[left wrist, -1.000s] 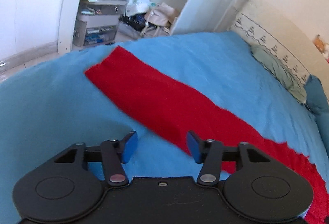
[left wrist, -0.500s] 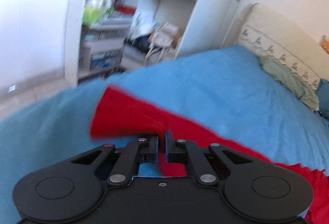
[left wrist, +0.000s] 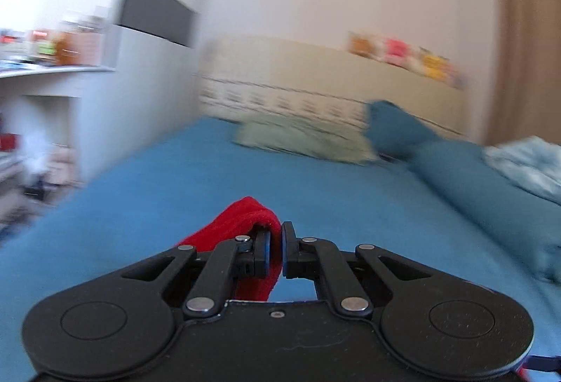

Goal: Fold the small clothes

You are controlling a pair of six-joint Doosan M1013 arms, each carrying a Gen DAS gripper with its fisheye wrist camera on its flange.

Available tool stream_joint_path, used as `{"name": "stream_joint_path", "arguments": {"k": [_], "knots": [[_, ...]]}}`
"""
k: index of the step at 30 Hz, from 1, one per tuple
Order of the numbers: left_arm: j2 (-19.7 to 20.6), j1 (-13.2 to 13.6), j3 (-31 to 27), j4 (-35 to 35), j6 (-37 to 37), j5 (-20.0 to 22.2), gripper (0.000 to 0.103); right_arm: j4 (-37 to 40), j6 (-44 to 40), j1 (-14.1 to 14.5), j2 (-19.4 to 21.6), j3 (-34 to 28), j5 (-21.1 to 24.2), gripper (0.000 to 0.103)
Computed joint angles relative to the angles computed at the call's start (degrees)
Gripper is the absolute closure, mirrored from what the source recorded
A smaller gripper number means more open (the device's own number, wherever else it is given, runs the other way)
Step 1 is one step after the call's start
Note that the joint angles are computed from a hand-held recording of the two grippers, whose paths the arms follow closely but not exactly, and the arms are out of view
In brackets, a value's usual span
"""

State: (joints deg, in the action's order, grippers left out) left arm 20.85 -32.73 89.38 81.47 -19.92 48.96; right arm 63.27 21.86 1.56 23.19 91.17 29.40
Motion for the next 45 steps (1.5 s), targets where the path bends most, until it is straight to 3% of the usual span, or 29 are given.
{"name": "stream_joint_path", "arguments": {"k": [6,10,12,15,17,19,24,26,30,34,36,40,42,44,45], "knots": [[11.4,-1.2,-12.9,-14.7,15.1,-9.3,0.097,-2.7,0.7,-3.6,1.1,-1.8,-0.5,0.000],[16.5,-1.7,-17.6,-28.3,26.4,-10.2,0.097,-8.2,3.9,-5.3,2.7,-3.6,0.6,0.000],[17.2,-2.0,-17.8,-30.4,28.2,-10.1,0.097,-9.9,5.0,-5.8,3.4,-4.1,0.8,0.000],[17.0,-2.2,-17.3,-30.9,30.3,-10.0,0.088,-10.5,6.8,-6.2,4.4,-5.2,1.9,0.000],[15.7,-2.1,-15.6,-31.2,31.1,-11.7,0.046,-9.9,6.9,-6.2,4.6,-5.5,2.1,0.000],[14.7,-2.6,-14.5,-28.8,30.5,-11.3,0.029,-8.9,6.1,-5.9,4.6,-5.7,2.5,0.000],[10.6,-3.7,-9.0,-24.7,30.5,-8.0,0.025,-7.2,-1.6,-4.6,5.3,-8.6,6.9,0.000],[8.9,-3.6,-6.5,-23.8,29.6,-6.1,0.015,-7.6,-7.7,-3.2,5.5,-9.4,8.0,0.000],[6.3,-3.6,-1.9,-21.0,26.0,-1.0,0.013,-9.8,-17.4,0.0,6.7,-10.4,8.6,0.000],[4.9,-2.9,1.4,-20.9,22.8,2.2,0.013,-10.3,-26.7,3.1,7.6,-9.2,3.7,0.000],[4.2,-2.4,3.0,-21.2,20.9,2.7,0.013,-9.7,-31.2,4.3,7.9,-8.2,0.6,0.006],[3.7,-1.6,4.7,-22.5,18.5,3.0,0.013,-12.4,-32.7,6.3,8.7,-7.1,-4.1,0.026],[3.6,-1.4,5.2,-22.8,17.1,2.6,0.013,-8.7,-37.8,6.8,8.8,-6.3,-5.7,0.033],[3.7,-1.2,5.3,-23.0,16.2,2.4,0.013,-7.6,-37.5,6.7,8.9,-6.6,-4.6,0.067],[3.8,-1.1,5.2,-22.9,15.9,2.4,0.013,-8.2,-34.7,6.7,9.0,-7.0,-4.5,0.071]]}}
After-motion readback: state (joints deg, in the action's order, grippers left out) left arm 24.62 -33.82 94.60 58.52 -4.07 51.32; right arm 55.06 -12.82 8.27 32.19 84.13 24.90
